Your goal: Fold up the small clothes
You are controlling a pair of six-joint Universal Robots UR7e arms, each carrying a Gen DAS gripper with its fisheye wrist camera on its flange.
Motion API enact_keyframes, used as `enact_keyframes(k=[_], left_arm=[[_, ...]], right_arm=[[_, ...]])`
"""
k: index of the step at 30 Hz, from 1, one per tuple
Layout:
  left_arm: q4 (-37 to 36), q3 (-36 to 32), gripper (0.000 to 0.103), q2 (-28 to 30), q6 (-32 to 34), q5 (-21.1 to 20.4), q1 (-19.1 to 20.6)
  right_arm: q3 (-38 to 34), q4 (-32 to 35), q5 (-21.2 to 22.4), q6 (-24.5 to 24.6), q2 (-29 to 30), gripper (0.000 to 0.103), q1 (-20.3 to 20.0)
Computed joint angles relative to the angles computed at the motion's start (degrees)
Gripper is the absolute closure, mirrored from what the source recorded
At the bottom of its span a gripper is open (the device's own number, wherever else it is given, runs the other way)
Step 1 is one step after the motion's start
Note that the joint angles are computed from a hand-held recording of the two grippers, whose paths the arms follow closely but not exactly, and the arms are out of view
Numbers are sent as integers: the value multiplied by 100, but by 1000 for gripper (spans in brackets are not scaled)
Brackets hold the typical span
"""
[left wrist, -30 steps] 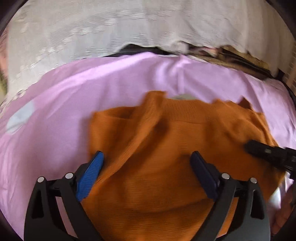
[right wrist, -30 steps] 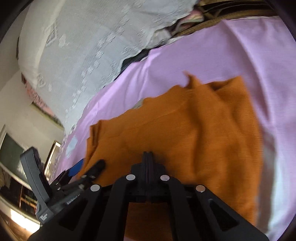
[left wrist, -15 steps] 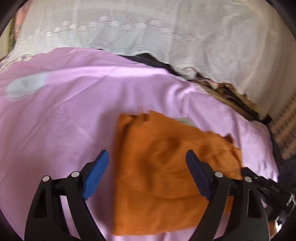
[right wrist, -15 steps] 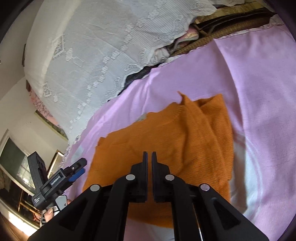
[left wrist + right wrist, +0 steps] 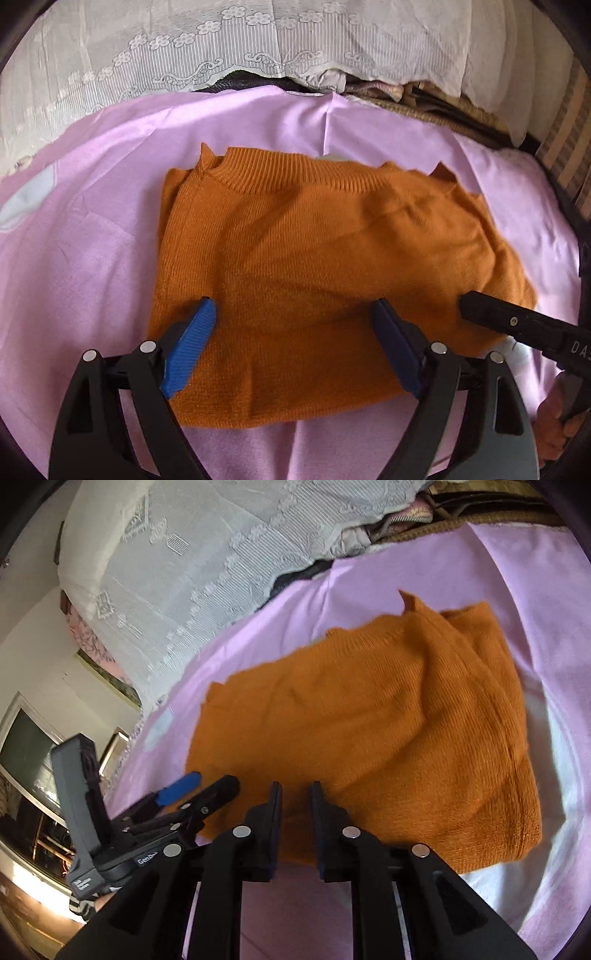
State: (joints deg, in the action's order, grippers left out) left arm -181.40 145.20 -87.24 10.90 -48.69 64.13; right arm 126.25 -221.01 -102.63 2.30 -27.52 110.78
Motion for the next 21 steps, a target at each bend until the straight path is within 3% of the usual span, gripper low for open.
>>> enact_keyframes(k=[4,9,15,17,21], left_arm=[[35,142,16,-143,-23,137,-42],[239,203,16,-458,-180,-90,118],[472,473,16,-1003,-413,-147,117],[606,530,11,-1134,-615,17,97],[1089,446,11,-1666,-941,-697,569]], right_arm=[[297,-249,133,77,-67,103,-192],[697,-635,564,303,-146,103,-546],[1039,-1097,358,396,-101,103,-550],[1098,-1126,301,422,-115,103,-554],[1256,-1358,20,480,-87,103,-505]])
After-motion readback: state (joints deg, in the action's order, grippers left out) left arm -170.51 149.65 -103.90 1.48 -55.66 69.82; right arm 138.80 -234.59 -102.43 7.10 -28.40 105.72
